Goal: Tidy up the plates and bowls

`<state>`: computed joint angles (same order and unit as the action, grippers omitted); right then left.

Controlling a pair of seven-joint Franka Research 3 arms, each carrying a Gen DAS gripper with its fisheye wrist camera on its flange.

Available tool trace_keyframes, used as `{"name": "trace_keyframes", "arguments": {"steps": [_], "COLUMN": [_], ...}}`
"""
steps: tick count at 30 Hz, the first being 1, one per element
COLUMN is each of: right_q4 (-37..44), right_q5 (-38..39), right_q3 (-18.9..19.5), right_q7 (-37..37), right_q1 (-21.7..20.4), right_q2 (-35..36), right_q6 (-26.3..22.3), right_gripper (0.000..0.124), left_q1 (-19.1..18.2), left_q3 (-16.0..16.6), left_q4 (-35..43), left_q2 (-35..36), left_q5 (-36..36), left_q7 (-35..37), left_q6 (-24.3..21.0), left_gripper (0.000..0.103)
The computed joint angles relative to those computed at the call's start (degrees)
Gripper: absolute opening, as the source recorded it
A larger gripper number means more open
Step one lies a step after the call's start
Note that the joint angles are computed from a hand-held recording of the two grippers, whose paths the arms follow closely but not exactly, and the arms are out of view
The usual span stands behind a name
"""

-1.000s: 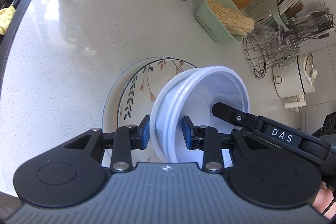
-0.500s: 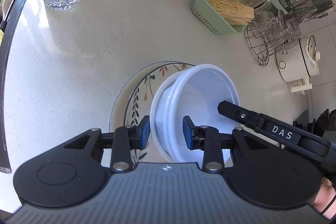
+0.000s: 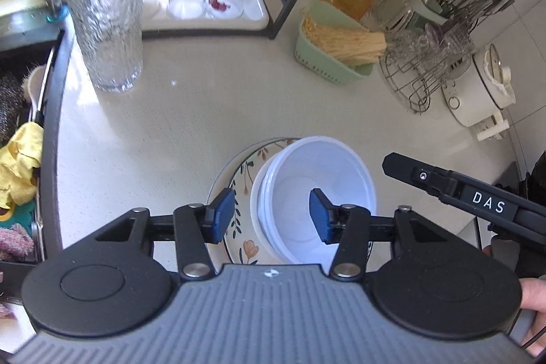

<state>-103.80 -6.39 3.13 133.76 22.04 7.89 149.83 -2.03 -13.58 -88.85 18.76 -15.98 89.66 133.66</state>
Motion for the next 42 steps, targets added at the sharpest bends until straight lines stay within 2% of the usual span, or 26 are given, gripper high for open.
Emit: {"name": "trace_keyframes", "arguments": {"steps": [5, 9, 15, 22, 27, 31, 37, 40, 41, 42], "right_q4": [-3.00, -6.88, -14.11, -22.75, -28.35, -33.06, -38.58, -40.63, -41.34, -42.07], "right_q5": [-2.62, -3.97, -4.30, -0.98, 2.30, 3.77, 7.65, 9.27, 9.64, 10.04], "right_q3": [0.10, 1.08, 3.38, 6.05, 7.32, 9.05, 9.47, 9.70, 10.02, 10.18], "right_q7": [-0.93, -2.65, -6.04, -10.41, -14.91, -16.76, -20.04, -21.42, -21.62, -21.90], "right_q1": [-0.37, -1.61, -4.66, -8.30, -10.07, -11.99, -11.69, -11.39, -11.49, -11.47], "right_q2": [-4.01, -8.59, -16.61, -26.25, -33.22, -39.24, -45.71, -47.87, -48.77, -49.49], "right_q6": [3.12, 6.19, 10.92, 14.17, 13.69, 13.52, 13.82, 14.21, 14.19, 14.53], "right_gripper": [0.055, 0.055, 0.055, 0.055, 0.055, 0.055, 0.055, 0.055, 0.056, 0.064], "left_q1": [-0.84, -2.96, -6.20, -8.56, -9.56, -11.47, -12.82, -13.98, -14.16, -13.99], "left_q3": [0.48, 1.45, 2.04, 0.54, -1.22, -2.02, -4.50, -4.91, -5.10, -5.66], "left_q4": [-6.62, -13.29, -22.10, -29.83, -33.59, -36.80, -41.68, -43.60, -44.03, -44.42], "left_q2": [-6.51, -12.95, -22.21, -30.51, -34.78, -38.11, -44.03, -46.57, -47.25, -47.94], "left_q5": [0.93, 4.75, 12.39, 22.69, 28.38, 30.12, 33.58, 34.24, 34.54, 35.21], "left_q7": [-1.22, -5.14, -15.70, -27.40, -36.27, -39.13, -45.28, -47.26, -47.88, -48.94], "left_q6": [6.02, 11.34, 17.72, 21.15, 21.17, 20.87, 19.18, 18.10, 17.62, 17.09], "left_gripper": [0.054, 0.054, 0.054, 0.055, 0.056, 0.057, 0.061, 0.065, 0.070, 0.077]}}
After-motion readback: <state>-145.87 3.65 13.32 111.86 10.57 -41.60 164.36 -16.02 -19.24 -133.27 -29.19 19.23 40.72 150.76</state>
